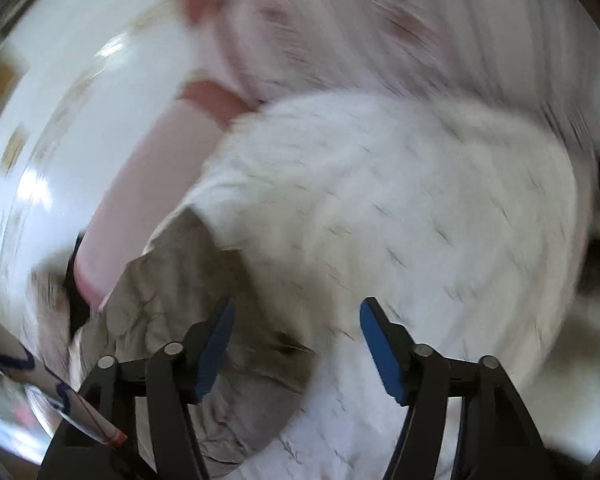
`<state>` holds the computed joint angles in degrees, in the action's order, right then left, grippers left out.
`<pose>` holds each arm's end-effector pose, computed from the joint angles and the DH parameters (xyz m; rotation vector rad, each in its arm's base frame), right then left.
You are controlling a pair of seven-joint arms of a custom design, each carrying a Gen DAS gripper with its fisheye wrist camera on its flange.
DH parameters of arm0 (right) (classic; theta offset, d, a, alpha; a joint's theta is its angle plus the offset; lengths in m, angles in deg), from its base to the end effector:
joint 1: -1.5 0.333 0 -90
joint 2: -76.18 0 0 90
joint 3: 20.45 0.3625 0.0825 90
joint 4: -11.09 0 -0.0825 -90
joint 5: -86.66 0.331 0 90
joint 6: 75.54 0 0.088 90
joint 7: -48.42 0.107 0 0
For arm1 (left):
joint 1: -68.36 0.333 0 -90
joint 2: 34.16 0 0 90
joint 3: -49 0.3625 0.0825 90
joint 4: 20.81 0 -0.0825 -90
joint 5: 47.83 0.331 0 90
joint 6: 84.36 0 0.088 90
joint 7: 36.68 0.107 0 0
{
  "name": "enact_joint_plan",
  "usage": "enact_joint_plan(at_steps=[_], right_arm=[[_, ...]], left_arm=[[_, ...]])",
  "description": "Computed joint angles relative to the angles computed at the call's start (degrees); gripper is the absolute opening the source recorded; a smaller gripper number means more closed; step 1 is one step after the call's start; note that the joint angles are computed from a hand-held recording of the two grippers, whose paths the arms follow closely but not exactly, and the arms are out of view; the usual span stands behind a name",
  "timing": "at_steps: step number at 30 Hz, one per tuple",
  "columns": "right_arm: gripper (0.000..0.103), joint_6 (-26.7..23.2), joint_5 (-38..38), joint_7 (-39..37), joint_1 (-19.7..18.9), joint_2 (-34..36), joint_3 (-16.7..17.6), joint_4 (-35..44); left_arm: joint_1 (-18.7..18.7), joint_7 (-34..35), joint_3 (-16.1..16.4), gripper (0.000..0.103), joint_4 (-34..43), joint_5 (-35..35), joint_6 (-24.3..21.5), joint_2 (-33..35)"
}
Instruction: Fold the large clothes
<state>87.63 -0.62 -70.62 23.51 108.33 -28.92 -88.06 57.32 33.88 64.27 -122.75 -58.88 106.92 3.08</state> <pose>0.6273 0.2231 0.3560 -0.6959 2.1779 -0.5298 0.6996 0.0262 0.3921 -2.0268 1.2179 -0.8973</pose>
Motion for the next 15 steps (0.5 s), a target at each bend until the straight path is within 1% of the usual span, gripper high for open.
enact_joint_plan(at_steps=[1, 2, 3, 5, 6, 7, 8, 9, 10, 11, 12, 13, 14, 15], right_arm=[[0.06, -1.0, -1.9, -0.6, 1.0, 0.4, -0.4, 1.5], [0.059, -2.9, -2.7, -4.8, 2.1, 1.4, -0.1, 4.1], [0.055, -4.1, -1.6, -9.9, 2.6, 2.6, 0.5, 6.6], [0.054, -3.8, 2.2, -21.4, 3.2, 7.3, 1.5, 14.3], [0.054, -3.3, 4.0, -25.2, 3.3, 9.1, 1.8, 16.9], [0.054, -3.4, 6.9, -30.0, 3.3, 11.6, 2.6, 20.3], [0.054, -4.4, 10.4, -35.9, 3.2, 14.1, 3.6, 24.1], [0.054, -6.0, 13.5, -40.7, 3.4, 15.9, 4.5, 26.9], [0.054, -7.8, 16.6, -45.2, 3.4, 18.2, 5.3, 30.3], [0.054, -8.0, 18.1, -46.6, 3.5, 19.4, 5.1, 32.1], [0.054, -7.4, 18.7, -46.6, 3.7, 19.9, 4.5, 32.3], [0.054, -7.7, 21.3, -49.7, 3.3, 21.3, 5.3, 34.3], [0.054, -8.8, 24.4, -53.7, 2.7, 23.3, 6.6, 37.6], [0.054, -9.2, 26.8, -55.9, 2.3, 24.7, 7.3, 39.5]], left_arm=[[-1.2, 0.7, 0.4, 0.076, 0.1, 0.6, 1.2, 0.3], [-1.7, 2.0, -0.1, 0.076, 0.4, 1.6, 2.3, 0.7], [-2.8, 4.1, -0.5, 0.076, 1.0, 3.0, 3.3, 1.2], [-4.1, 7.8, -1.7, 0.076, 3.2, 4.8, 3.7, 2.6], [-5.1, 9.9, -1.9, 0.077, 5.0, 5.7, 3.6, 3.8], [-6.7, 12.1, -1.5, 0.079, 6.9, 6.5, 3.2, 5.2], [-8.4, 13.9, -0.6, 0.08, 8.6, 6.7, 2.4, 6.5], [-10.9, 14.9, 1.7, 0.08, 10.5, 6.0, 0.9, 8.0], [-12.1, 15.2, 2.8, 0.08, 12.6, 5.6, -0.7, 9.4], [-11.9, 15.6, 2.2, 0.08, 14.4, 6.2, -2.5, 10.4], [-12.4, 15.2, 2.9, 0.08, 16.4, 6.3, -4.3, 11.8], [-13.1, 14.2, 4.0, 0.081, 17.7, 6.5, -5.2, 12.9], [-13.3, 13.2, 4.5, 0.084, 18.9, 6.8, -6.0, 13.9], [-12.9, 12.2, 4.5, 0.088, 20.7, 7.3, -6.8, 15.1]])
